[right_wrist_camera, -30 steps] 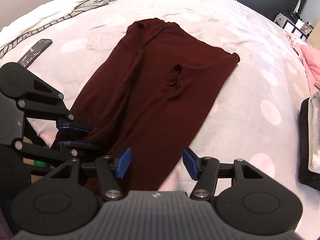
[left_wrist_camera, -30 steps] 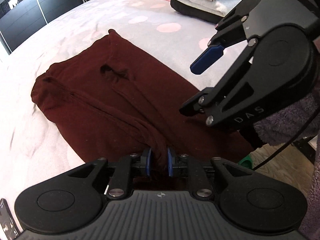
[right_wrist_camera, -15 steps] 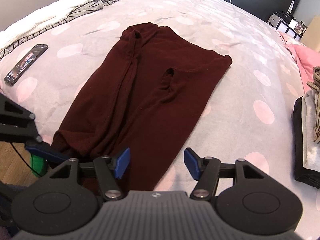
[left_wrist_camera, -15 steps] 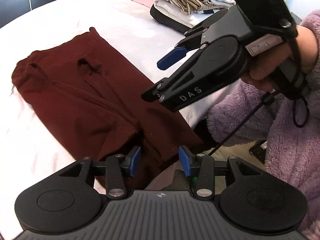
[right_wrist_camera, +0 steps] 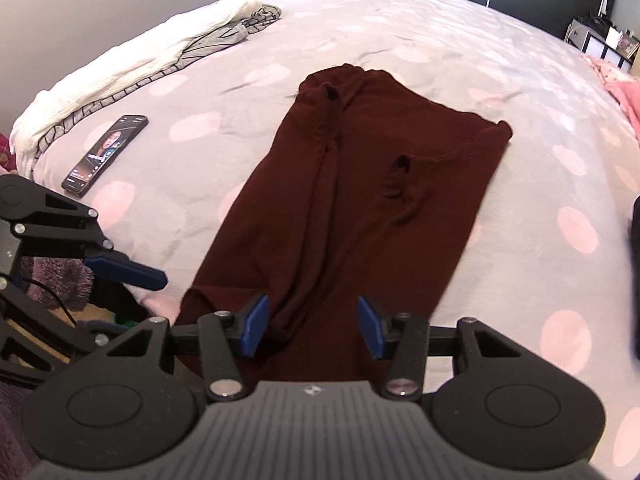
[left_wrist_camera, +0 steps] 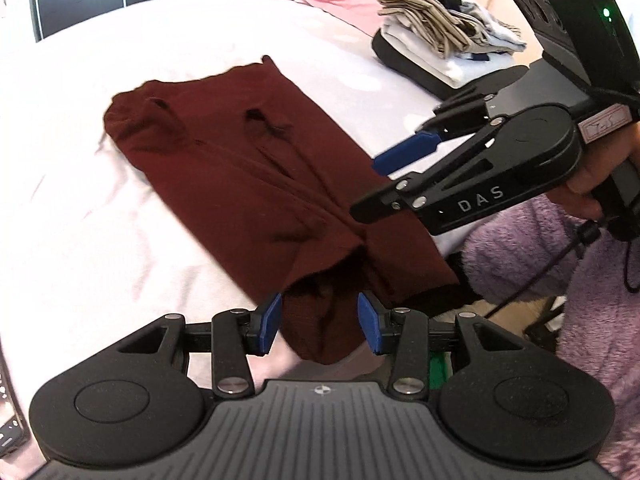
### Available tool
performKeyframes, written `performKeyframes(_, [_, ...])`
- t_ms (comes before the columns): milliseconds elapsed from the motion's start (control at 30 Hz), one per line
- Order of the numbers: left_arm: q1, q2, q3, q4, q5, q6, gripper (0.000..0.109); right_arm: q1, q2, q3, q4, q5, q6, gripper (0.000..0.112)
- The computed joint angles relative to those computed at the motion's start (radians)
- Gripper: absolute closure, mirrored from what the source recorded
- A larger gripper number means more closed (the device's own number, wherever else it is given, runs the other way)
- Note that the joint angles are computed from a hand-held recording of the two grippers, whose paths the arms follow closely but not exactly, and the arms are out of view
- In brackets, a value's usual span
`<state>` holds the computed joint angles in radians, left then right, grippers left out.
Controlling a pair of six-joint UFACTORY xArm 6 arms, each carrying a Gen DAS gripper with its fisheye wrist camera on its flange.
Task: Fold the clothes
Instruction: 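Fold the maroon sweater hem toward the collar with the left gripper while the right gripper pinches the hem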
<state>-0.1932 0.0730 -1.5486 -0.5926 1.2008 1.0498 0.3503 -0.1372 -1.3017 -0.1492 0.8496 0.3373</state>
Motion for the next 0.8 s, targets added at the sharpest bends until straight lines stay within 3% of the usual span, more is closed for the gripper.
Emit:
performKeyframes(100, [-0.020,-0.004,0.031,0.030,-0.070,-0.007,0.069,-0.014,0.012,0.002,0.068,-0.020,0.014,0.061])
performKeyframes(267, [-0.043,0.003,0.048,0.030,-0.111,0.012,0.070,-0.036,0.038,0.004,0.207,-0.059,0.022,0.065])
performKeyframes(367, [-0.059,0.019,0.046,0.064,-0.123,-0.001,0.078,-0.039,0.071,-0.019,0.221,-0.033,0.055,0.067])
performKeyframes(600, [-0.052,0.003,0.065,0.066,-0.119,0.077,0.099,-0.049,0.104,-0.038,0.283,-0.012,0.049,0.100])
performKeyframes(800, [-0.025,-0.078,0.130,0.075,-0.152,0.163,0.103,-0.058,0.068,0.000,0.395,-0.061,0.033,0.101])
